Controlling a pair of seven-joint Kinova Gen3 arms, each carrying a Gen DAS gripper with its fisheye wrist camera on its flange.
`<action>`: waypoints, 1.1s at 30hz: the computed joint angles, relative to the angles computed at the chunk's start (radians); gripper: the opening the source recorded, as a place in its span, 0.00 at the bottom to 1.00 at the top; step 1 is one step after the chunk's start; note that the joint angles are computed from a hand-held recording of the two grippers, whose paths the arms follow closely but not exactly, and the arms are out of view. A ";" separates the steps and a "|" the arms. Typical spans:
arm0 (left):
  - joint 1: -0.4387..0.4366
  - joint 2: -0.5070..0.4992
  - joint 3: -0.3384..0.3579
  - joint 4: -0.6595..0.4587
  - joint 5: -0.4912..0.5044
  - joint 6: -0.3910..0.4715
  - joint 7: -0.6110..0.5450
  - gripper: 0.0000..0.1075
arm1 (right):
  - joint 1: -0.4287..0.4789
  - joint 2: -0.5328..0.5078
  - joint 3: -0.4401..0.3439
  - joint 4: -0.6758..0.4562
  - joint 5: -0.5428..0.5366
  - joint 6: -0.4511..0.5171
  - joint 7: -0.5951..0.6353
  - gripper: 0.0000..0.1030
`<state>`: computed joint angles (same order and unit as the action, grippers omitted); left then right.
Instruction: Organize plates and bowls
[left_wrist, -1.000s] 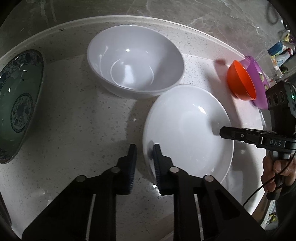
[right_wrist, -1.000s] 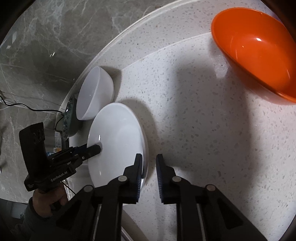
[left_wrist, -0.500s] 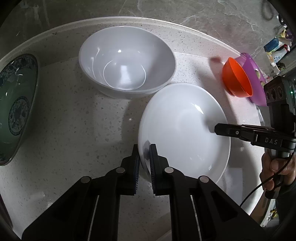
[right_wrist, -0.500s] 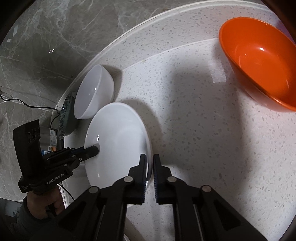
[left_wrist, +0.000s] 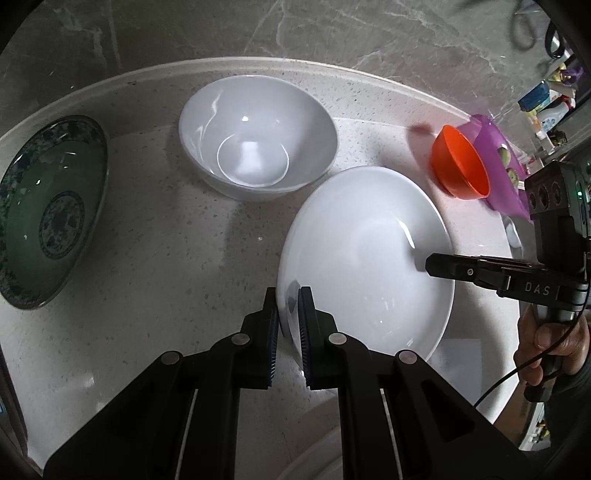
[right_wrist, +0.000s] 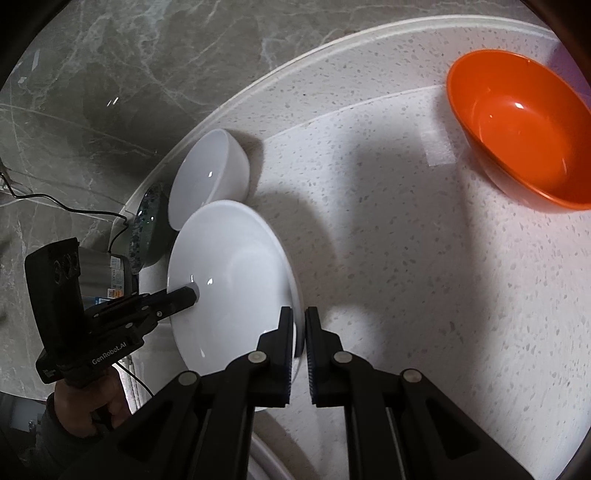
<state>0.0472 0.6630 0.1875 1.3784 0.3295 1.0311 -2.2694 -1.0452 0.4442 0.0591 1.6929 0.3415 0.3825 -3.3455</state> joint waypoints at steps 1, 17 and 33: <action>-0.003 -0.005 0.000 0.004 0.001 0.001 -0.002 0.08 | -0.008 -0.002 0.005 -0.003 0.003 0.007 -0.006 0.08; -0.133 -0.195 -0.020 0.179 0.102 0.064 -0.128 0.08 | -0.121 -0.055 -0.027 -0.052 0.175 0.122 -0.217 0.09; -0.282 -0.398 -0.144 0.424 0.188 0.157 -0.357 0.08 | -0.186 -0.028 -0.145 -0.194 0.261 0.281 -0.282 0.09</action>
<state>-0.2348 0.2646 0.0435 1.8021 0.5178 1.1878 -2.6262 -1.2307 0.4162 -0.0861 1.4986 0.6026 0.6637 -3.6271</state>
